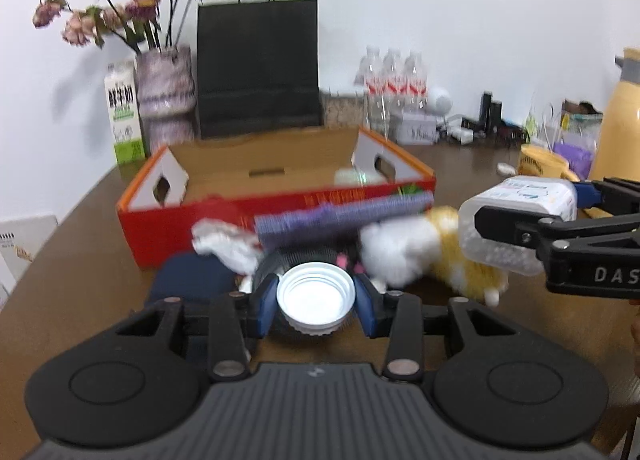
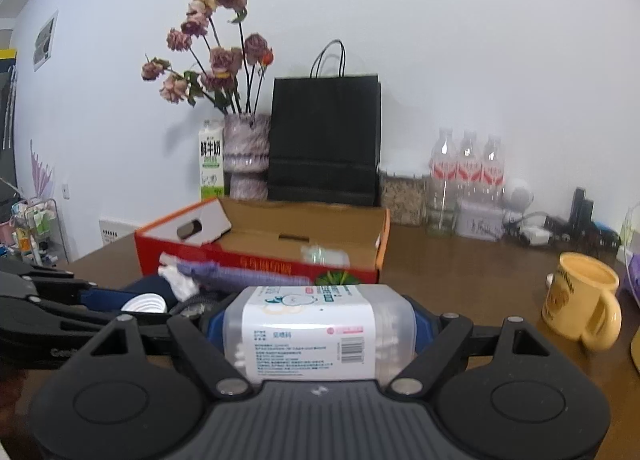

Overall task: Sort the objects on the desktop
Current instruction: 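Carry the cap and wipes pack into the box and open both grippers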

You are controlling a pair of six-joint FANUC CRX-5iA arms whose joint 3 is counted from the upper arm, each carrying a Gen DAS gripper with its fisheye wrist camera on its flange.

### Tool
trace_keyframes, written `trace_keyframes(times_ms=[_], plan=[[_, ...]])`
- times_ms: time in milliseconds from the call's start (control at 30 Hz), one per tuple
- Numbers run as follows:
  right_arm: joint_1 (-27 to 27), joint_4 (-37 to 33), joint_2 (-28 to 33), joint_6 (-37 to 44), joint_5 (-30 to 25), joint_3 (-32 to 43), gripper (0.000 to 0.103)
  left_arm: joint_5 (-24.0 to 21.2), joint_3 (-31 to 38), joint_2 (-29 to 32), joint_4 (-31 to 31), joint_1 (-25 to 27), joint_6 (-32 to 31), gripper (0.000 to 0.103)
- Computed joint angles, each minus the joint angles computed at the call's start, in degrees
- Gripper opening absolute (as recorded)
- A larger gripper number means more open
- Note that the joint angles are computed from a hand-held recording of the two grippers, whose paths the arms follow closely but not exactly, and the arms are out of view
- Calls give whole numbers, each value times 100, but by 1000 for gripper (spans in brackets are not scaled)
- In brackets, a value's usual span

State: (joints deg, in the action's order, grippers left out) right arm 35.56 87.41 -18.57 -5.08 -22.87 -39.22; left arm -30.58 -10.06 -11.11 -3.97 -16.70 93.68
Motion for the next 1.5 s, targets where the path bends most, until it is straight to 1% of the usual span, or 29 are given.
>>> trace_keyframes(times_ms=[133,267,333,367,467,600,733,800,867,1000,1067,1133,1200,1333,1400,1500], plan=[[-333,562,204,-401,294,264,82,266,28,31,489,196,-430,41],[-626,1043,509,-678,562,651,82,450,229,208,841,365,-771,41],[-715,1136,715,-661,644,908,82,479,396,344,968,439,-923,41],[-755,1164,828,-634,680,1044,82,460,533,434,935,466,-915,41],[-760,916,1210,-303,678,1498,82,384,940,730,947,567,-960,41],[-644,34,1820,592,578,2224,82,193,1550,1176,873,664,-917,41],[-468,-1247,2503,1829,321,3098,82,-103,2254,1685,776,717,-763,41],[-336,-2211,2906,2706,34,3705,82,-318,2667,1983,707,743,-605,41],[-248,-2994,3277,3433,-300,4301,82,-571,3117,2306,600,765,-374,41],[-151,-4358,4047,4683,-1080,5589,82,-1406,4239,3070,287,782,-3,41],[-141,-4763,4371,5018,-1439,6119,82,-1867,4834,3451,-5,742,153,41],[-143,-4851,4588,5045,-1679,6393,82,-2275,5346,3771,-315,679,282,41],[-161,-5217,4833,5272,-1956,6822,82,-2604,5752,4040,-497,651,332,41],[-225,-6050,5253,5834,-2627,7687,82,-3107,6235,4381,-723,609,367,41],[-245,-6284,5431,6021,-2943,8015,82,-3327,6402,4505,-802,590,370,41],[-261,-6425,5603,6205,-3228,8283,82,-3653,6642,4695,-813,599,348,41]])
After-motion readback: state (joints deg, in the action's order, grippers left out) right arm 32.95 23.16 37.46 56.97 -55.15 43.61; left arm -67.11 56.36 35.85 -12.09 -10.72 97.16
